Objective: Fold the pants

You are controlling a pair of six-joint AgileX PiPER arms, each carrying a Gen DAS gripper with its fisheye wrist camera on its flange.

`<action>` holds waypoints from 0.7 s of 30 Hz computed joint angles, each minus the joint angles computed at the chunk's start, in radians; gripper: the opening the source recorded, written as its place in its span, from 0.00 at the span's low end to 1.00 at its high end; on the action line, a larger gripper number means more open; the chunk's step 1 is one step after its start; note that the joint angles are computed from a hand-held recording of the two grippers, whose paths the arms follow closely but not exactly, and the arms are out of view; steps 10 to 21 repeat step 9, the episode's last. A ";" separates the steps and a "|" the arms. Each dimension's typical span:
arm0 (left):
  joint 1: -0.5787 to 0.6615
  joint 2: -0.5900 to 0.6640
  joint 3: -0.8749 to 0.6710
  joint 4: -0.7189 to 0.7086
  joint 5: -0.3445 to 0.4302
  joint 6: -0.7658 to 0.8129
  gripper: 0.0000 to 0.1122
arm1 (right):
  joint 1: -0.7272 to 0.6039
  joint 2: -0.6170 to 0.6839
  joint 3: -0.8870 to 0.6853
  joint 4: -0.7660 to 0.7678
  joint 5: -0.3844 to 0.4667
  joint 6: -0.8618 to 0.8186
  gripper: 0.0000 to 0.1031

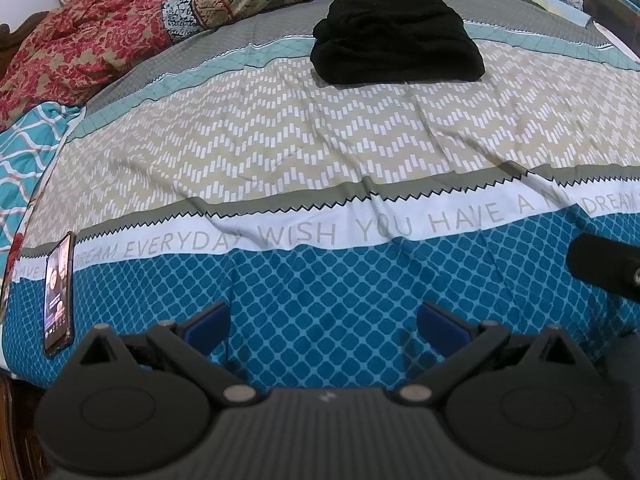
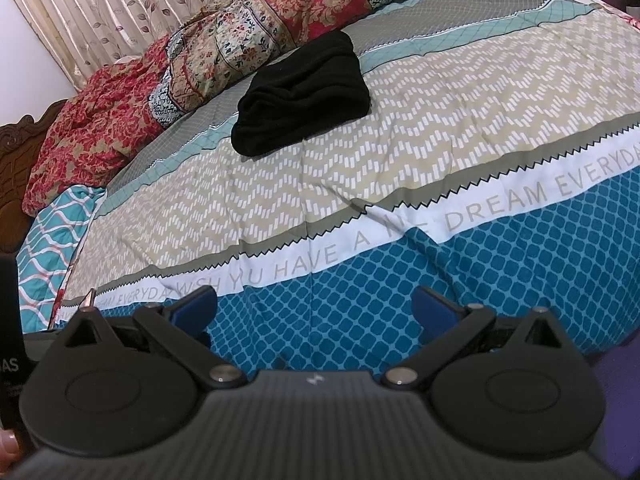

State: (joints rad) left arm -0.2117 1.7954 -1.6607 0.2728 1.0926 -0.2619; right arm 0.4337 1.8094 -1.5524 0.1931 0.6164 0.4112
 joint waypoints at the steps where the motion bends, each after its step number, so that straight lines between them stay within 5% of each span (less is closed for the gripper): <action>1: 0.000 -0.001 0.001 -0.002 -0.001 0.002 0.92 | -0.001 0.000 0.000 0.001 0.000 -0.001 1.00; 21: 0.003 -0.024 0.023 -0.026 -0.039 0.023 0.92 | -0.003 -0.002 0.004 -0.002 -0.009 0.003 1.00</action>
